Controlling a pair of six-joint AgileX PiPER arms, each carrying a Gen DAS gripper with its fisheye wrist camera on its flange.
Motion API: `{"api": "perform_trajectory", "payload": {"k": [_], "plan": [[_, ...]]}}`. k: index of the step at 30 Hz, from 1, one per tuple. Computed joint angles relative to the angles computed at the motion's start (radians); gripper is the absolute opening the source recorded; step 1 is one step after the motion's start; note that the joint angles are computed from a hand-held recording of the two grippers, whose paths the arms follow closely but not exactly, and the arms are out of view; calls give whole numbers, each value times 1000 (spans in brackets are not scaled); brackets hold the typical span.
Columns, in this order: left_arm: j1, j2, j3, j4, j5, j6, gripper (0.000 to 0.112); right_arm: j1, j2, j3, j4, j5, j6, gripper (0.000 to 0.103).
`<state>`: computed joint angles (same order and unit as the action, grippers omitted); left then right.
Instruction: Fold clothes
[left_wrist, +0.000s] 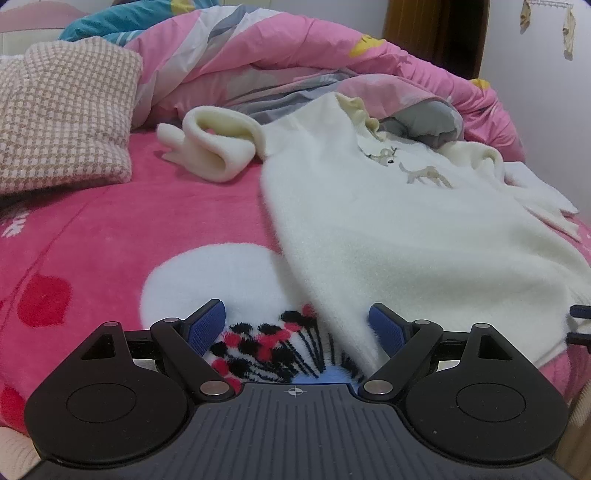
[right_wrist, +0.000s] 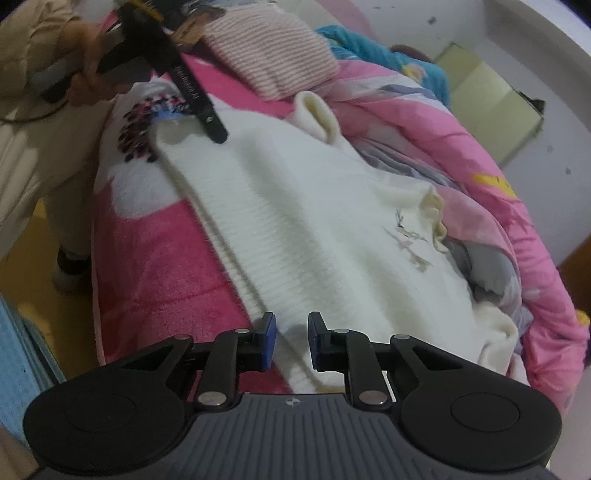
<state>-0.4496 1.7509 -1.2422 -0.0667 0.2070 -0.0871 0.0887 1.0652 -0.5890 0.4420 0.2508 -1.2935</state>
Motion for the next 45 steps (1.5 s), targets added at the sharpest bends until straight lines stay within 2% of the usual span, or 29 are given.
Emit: {"api": "perform_trajectory", "payload": {"k": [7,13,17,20,24,28,33,37,41,45], "plan": [[7,2,6,-72,-11,72,87,37,9,10,-135,-24,96,16],[9,2,10,-101,-20,100,88,52,17,24,-173,-50,115,16],[8,2,15,-111,-28,109,88,82,27,28,-351,-78,333,9],[11,2,17,-145,-30,142,88,88,13,24,-391,-59,423,3],[12,1,19,-158,-31,155,88,61,-13,14,-242,-10,318,2],[13,2,21,-169,-35,167,88,44,-20,17,-181,12,274,2],[13,2,21,-172,-35,170,88,-21,-13,11,65,51,90,3],[14,2,21,-181,-37,180,88,-140,-40,-19,222,198,-6,5],[15,3,22,-194,-39,194,89,-365,-54,-73,394,358,-65,5],[15,3,22,-199,-39,199,89,-566,-3,-170,451,464,87,9]]}}
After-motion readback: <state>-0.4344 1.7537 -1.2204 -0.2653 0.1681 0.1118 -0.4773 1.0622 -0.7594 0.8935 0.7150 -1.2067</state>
